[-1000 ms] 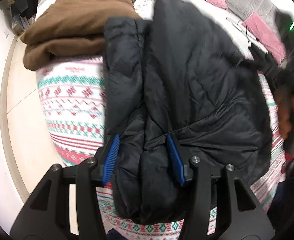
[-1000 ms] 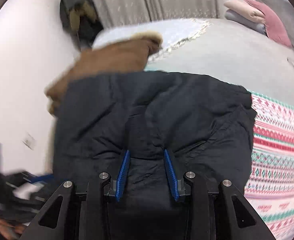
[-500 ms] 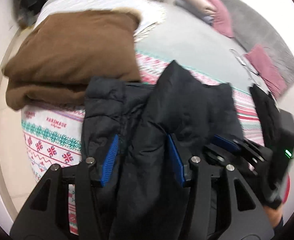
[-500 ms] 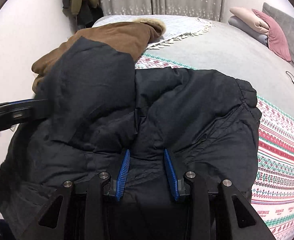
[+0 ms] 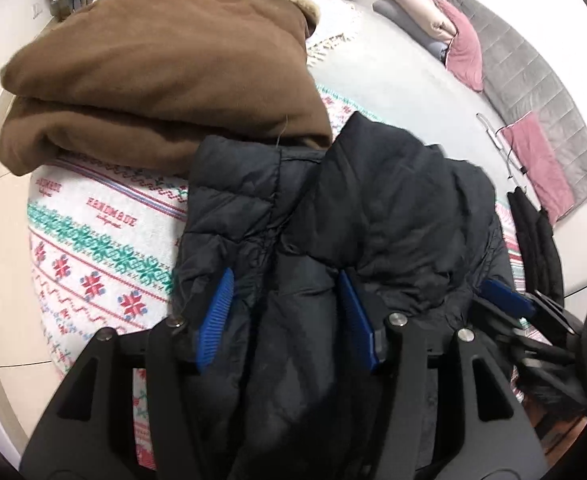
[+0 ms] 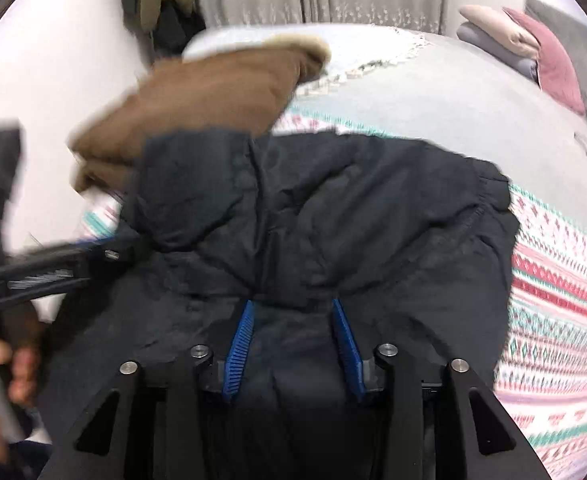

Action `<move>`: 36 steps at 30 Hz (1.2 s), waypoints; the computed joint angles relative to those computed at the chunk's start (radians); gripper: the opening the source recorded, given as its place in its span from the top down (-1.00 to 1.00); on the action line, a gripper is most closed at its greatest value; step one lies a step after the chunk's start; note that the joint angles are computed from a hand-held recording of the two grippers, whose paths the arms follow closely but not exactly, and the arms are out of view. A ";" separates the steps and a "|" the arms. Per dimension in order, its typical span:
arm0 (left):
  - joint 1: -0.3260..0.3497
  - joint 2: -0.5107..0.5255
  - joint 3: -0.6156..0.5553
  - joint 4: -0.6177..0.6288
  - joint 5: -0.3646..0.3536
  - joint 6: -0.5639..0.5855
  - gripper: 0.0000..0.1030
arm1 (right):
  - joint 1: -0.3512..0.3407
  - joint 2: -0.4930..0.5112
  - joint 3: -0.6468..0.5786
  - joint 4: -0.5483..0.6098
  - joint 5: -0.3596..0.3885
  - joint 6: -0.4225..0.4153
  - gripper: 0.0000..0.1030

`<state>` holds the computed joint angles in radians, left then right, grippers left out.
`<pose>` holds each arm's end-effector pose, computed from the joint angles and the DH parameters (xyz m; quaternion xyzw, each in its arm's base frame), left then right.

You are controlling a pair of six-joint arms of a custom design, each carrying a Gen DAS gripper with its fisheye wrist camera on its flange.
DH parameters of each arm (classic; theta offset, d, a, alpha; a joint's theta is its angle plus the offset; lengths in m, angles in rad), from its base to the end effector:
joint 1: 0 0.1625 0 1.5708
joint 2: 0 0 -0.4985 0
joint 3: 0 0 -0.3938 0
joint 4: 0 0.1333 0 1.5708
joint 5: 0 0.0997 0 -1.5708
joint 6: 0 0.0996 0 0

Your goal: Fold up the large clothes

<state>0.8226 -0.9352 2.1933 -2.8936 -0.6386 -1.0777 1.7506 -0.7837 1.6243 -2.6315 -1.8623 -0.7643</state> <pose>-0.1977 -0.5265 0.1361 -0.1608 0.8784 -0.3731 0.2518 0.2342 -0.7033 0.1497 0.4330 -0.8831 0.0625 0.1695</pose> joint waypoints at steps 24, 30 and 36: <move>-0.172 -0.086 0.294 -0.132 -0.096 -0.213 -0.49 | -0.295 -0.222 0.012 0.455 0.382 0.298 -0.41; -0.144 -0.047 0.327 -0.333 -0.170 -0.144 -0.51 | -0.298 -0.217 0.048 0.426 0.366 0.306 -0.44; -0.115 -0.015 0.351 -0.482 -0.223 -0.108 -0.51 | -0.317 -0.199 0.047 0.424 0.407 0.341 -0.53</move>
<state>0.7075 -0.9499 2.5447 -3.3758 -0.8620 -1.1862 1.4339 -0.9829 1.6717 -2.2080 -1.4556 -0.4231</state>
